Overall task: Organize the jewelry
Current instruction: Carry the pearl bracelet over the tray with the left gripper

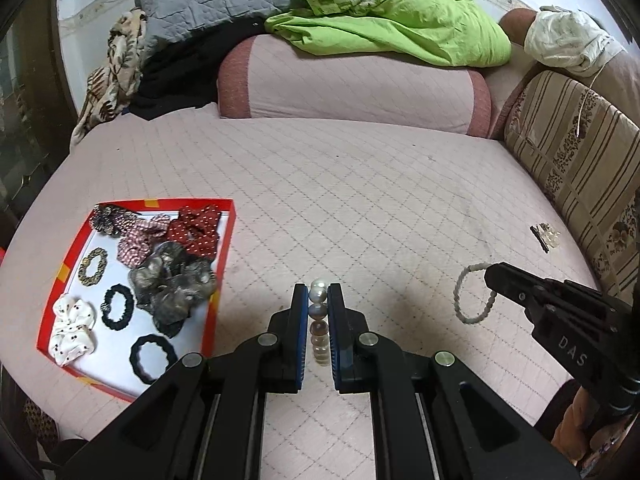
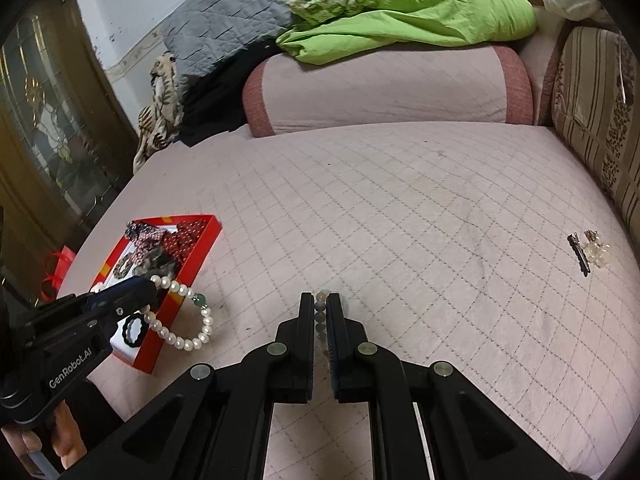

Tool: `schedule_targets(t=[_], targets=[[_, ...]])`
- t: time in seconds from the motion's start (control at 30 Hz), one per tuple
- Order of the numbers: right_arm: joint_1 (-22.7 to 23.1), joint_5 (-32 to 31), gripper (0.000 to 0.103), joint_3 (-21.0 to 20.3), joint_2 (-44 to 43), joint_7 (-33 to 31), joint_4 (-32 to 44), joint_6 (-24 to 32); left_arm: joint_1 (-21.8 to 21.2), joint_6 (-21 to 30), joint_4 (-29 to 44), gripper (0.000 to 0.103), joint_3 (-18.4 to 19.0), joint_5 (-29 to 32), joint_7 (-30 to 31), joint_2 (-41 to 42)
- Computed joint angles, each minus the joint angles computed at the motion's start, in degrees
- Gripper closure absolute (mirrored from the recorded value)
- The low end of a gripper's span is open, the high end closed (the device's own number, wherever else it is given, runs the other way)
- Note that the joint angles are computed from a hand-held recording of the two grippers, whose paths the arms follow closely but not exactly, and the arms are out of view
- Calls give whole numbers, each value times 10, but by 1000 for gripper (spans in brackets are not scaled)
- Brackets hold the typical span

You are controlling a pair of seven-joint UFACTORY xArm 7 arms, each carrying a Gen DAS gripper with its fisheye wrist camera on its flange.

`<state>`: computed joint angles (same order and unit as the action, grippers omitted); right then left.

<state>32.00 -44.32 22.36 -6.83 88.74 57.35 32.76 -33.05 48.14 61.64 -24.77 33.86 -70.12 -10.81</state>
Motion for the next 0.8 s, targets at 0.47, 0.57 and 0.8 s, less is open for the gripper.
schedule_targets(t=[0.47, 0.57, 0.8], targets=[[49, -13, 96, -6, 61, -41, 87, 41, 33, 19, -55, 94, -8, -34, -6, -77], [65, -13, 96, -14, 81, -57, 112, 46, 44, 24, -65, 94, -11, -41, -5, -93], [105, -8, 96, -37, 132, -96, 177, 53, 66, 20, -103, 94, -5, -73, 8, -136]])
